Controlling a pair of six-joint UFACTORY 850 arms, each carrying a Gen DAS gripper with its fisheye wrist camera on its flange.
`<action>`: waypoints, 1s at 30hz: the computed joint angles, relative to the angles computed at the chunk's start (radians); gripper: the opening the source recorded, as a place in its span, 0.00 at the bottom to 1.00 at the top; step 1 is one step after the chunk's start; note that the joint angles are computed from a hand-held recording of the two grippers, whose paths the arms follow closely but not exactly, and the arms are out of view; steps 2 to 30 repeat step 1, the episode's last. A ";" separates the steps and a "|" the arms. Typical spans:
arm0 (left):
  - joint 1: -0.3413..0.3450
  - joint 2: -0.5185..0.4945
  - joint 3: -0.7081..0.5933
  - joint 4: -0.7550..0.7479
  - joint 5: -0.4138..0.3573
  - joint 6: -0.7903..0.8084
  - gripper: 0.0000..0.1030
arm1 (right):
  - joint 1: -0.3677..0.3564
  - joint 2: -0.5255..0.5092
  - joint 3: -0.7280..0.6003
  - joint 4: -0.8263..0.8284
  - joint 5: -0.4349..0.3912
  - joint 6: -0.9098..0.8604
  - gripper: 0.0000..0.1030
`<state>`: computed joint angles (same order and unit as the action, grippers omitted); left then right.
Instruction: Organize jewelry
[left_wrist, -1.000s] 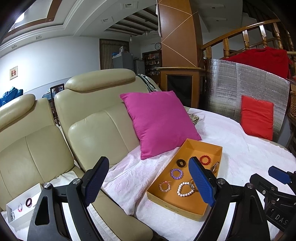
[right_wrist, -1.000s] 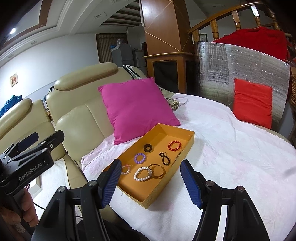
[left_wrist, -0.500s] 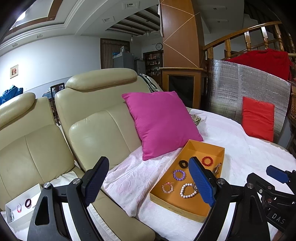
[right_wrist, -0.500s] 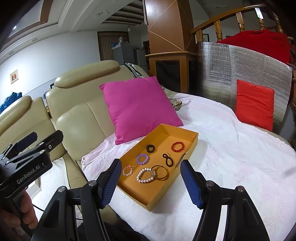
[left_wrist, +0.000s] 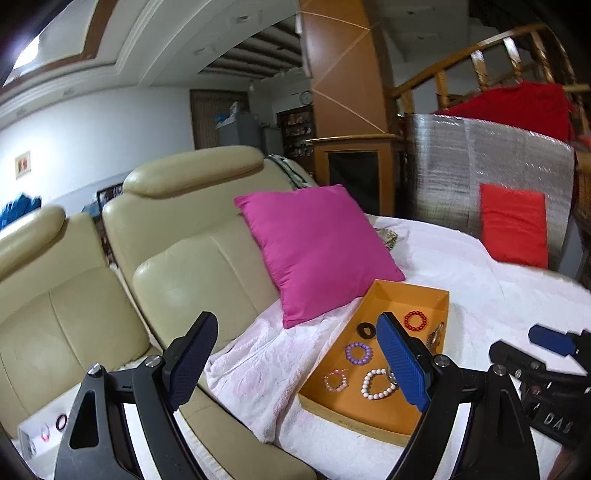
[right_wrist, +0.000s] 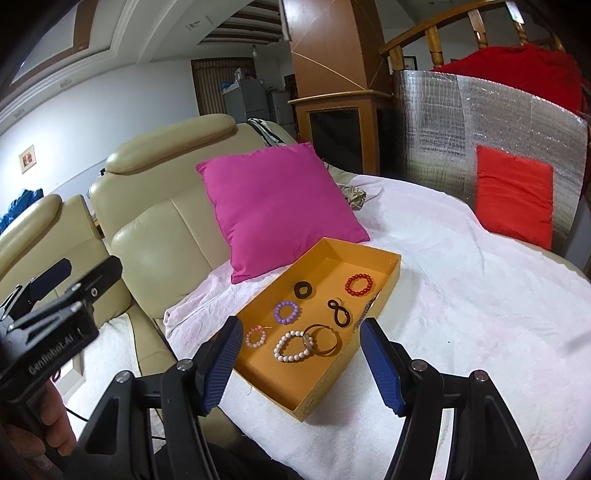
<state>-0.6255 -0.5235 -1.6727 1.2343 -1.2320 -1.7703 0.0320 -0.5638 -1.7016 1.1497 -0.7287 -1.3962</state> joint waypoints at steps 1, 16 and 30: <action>-0.001 -0.017 -0.025 -0.003 0.014 0.017 0.85 | -0.012 -0.010 -0.013 0.010 0.004 0.000 0.68; -0.001 -0.017 -0.025 -0.003 0.014 0.017 0.85 | -0.012 -0.010 -0.013 0.010 0.004 0.000 0.68; -0.001 -0.017 -0.025 -0.003 0.014 0.017 0.85 | -0.012 -0.010 -0.013 0.010 0.004 0.000 0.68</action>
